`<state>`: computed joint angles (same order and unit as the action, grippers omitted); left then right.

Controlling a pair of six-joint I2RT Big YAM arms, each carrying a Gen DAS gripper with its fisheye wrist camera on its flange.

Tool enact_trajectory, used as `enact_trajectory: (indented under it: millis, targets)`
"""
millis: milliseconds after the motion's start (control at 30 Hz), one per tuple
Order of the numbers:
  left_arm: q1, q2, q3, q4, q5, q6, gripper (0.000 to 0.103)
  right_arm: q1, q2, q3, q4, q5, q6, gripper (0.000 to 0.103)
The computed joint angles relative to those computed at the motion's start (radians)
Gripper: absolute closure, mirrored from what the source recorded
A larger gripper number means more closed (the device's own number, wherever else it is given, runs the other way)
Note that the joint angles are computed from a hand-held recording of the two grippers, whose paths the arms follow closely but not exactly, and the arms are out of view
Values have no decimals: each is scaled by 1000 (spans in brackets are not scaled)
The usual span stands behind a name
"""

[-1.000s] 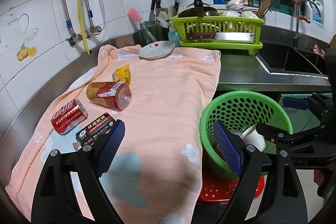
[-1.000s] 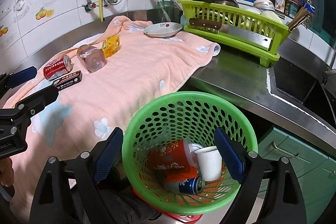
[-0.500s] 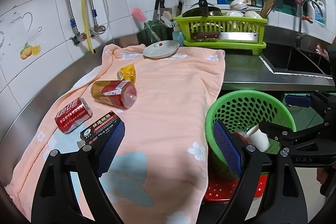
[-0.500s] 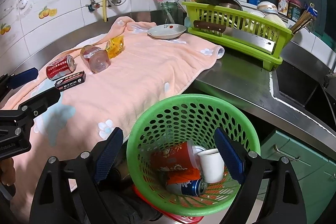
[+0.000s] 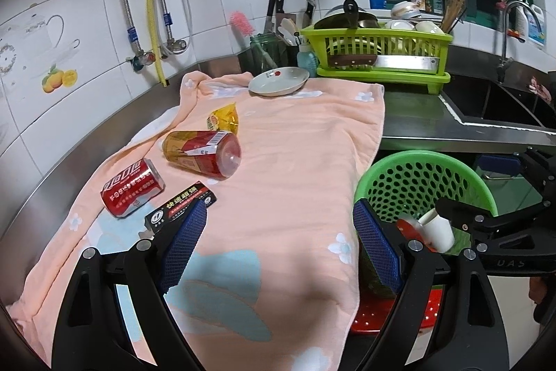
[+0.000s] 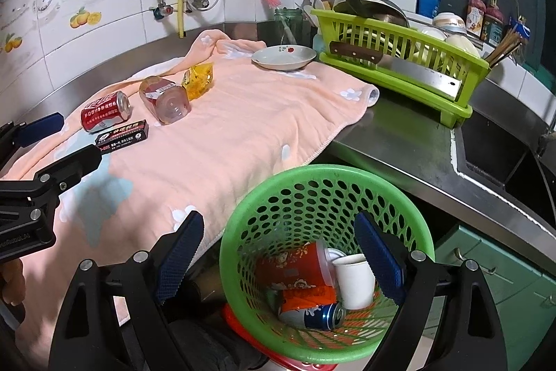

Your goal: Collect trash

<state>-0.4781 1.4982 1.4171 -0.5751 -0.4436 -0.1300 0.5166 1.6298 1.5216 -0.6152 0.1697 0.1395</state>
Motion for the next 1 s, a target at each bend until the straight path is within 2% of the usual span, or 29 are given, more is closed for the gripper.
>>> enact_trajectory:
  millis: [533, 633, 1000]
  targets:
    - [22, -20, -23, 9, -18, 3, 10, 19, 18, 32, -3, 16, -24, 18]
    - [30, -28, -32, 9, -20, -1, 10, 24, 22, 39, 1, 19, -32, 15]
    - [85, -53, -63, 3, -21, -4, 10, 51, 104, 161, -37, -5, -68, 15]
